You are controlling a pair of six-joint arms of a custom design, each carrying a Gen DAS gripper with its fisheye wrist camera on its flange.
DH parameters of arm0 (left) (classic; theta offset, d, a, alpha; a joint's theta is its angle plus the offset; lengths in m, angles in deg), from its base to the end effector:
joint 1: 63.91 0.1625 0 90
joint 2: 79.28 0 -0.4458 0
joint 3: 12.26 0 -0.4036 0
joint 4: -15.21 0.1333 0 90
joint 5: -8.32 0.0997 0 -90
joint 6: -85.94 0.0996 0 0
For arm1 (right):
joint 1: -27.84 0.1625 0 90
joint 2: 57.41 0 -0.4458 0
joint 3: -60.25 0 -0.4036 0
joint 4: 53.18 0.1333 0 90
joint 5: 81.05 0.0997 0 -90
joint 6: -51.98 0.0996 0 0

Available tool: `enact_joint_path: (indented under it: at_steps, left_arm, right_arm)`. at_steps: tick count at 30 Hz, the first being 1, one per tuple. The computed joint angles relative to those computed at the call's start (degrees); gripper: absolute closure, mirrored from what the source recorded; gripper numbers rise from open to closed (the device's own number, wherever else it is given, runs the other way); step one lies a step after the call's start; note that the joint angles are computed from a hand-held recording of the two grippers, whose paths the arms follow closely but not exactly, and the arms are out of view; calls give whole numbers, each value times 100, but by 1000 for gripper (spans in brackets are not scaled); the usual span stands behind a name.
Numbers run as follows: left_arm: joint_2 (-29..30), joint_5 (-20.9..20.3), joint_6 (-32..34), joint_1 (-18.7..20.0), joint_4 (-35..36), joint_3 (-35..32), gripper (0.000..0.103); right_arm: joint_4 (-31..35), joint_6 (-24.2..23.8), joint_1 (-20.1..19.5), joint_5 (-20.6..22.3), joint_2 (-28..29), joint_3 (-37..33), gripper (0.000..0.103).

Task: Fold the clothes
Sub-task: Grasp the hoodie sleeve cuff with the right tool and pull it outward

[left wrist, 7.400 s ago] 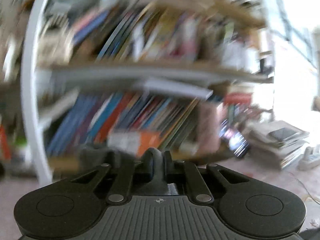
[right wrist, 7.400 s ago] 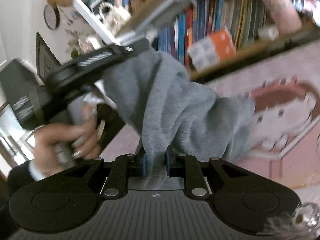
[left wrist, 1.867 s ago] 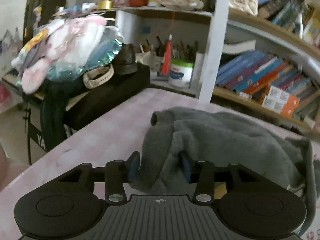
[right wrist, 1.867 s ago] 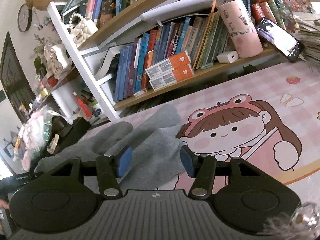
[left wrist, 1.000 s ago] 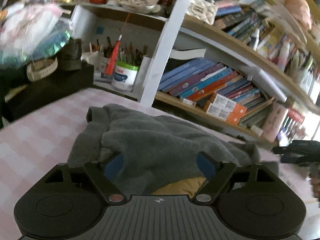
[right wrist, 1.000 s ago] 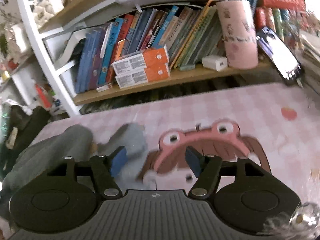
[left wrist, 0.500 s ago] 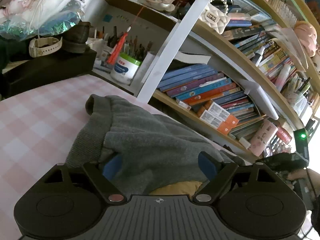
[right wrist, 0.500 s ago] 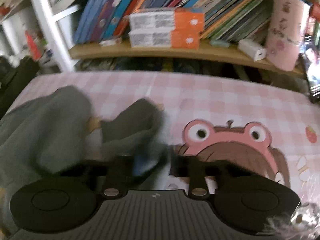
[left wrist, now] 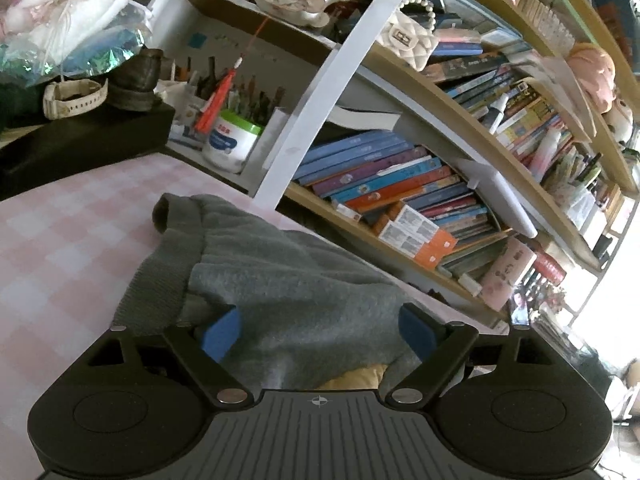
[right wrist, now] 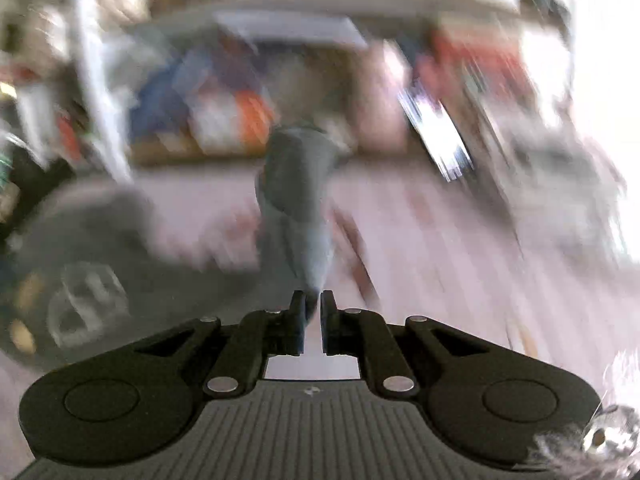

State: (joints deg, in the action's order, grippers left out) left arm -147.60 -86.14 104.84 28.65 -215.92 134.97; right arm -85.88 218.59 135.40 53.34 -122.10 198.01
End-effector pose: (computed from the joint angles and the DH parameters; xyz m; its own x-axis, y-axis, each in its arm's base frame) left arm 0.1423 -0.3707 0.2226 -0.9519 0.1737 -0.2523 0.3039 0.4327 -0.8488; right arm 0.1505 -0.2647 0.0573 -0.7739 0.1416 0.6172 -0.3851 0.6685 -0.6362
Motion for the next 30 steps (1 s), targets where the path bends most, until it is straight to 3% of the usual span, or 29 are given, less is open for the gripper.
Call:
enact_joint_path:
  at_steps: [2,3,4,9,16,22,25,28,30]
  left_arm:
    - [-1,83,11,-34,34,0,14]
    - [0,106,17,-45,32,3,14]
    - [1,125,22,-54,29,6,14]
    - [9,88,11,-36,23,0,14]
    - [21,34,-2,-8,15,-9,13]
    - [14,-72,-43,44,-11,-18,13]
    - [12,-93,-72,47,-45,-16,13]
    - [5,-168,-122,90,-65,-28,13]
    - [3,-215,-148,117,-76,-32,13]
  right_arm:
    - [-261,119,-89,-3,-180,253,79]
    - [-424,145,-128,-12,-278,384,57]
    - [-607,111,-143,-24,-387,483,48]
    - [-479,-29,-356,-194,-553,384,44]
    - [-924,-899,-940,14,-100,49,45]
    - [-1031,-1428,-886,44,263,-90,47]
    - [-1187,-1865,-803,419,510,-175,49]
    - [-1144,-1851,-931,479,512,-101,49]
    - [-714,-1355,-1040,339,336,-57,49]
